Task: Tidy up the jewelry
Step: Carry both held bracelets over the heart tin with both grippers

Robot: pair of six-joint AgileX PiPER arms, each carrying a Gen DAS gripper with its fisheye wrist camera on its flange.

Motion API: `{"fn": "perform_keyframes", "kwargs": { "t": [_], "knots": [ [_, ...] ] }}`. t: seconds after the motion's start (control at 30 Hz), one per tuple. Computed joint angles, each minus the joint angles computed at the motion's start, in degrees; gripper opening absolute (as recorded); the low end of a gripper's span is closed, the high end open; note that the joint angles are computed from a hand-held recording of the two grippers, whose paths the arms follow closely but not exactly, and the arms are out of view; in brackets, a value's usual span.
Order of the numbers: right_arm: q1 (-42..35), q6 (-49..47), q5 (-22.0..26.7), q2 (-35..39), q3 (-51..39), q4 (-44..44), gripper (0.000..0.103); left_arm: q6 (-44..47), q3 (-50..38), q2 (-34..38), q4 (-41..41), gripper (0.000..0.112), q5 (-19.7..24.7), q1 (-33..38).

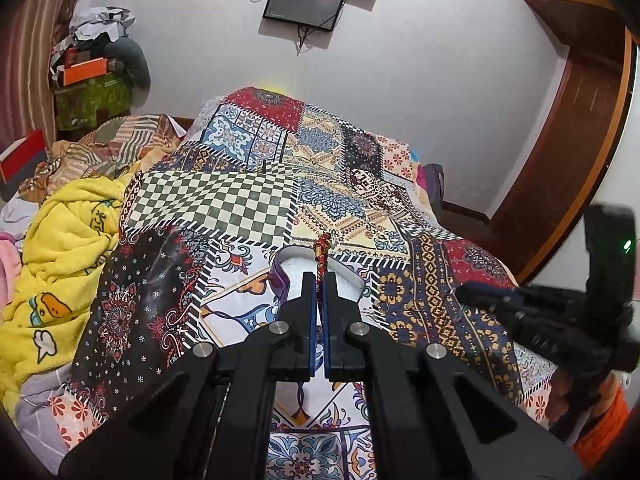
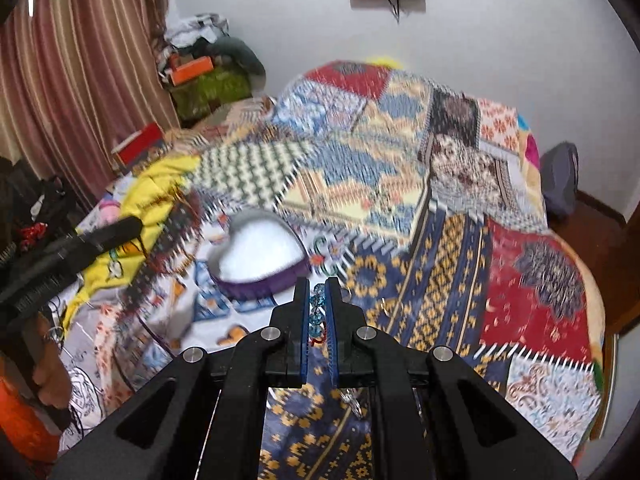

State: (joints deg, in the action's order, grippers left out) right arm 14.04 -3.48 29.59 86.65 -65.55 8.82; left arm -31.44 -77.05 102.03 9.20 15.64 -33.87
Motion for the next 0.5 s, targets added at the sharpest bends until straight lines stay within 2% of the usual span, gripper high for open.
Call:
{"fn": "perform_keyframes", "kwargs": {
  "t": [0.37, 0.5],
  "knots": [
    [2.11, -1.34, -1.98, 2.47, -6.29, 2.50, 0.007, 4.84, -2.24, 0.72, -3.28, 0.001, 0.25, 0.79],
    [2.73, -3.64, -2.64, 5.12, -9.03, 5.18, 0.007, 11.69, -5.14, 3.26, -9.53, 0.001, 1.12, 1.80]
  ]
}}
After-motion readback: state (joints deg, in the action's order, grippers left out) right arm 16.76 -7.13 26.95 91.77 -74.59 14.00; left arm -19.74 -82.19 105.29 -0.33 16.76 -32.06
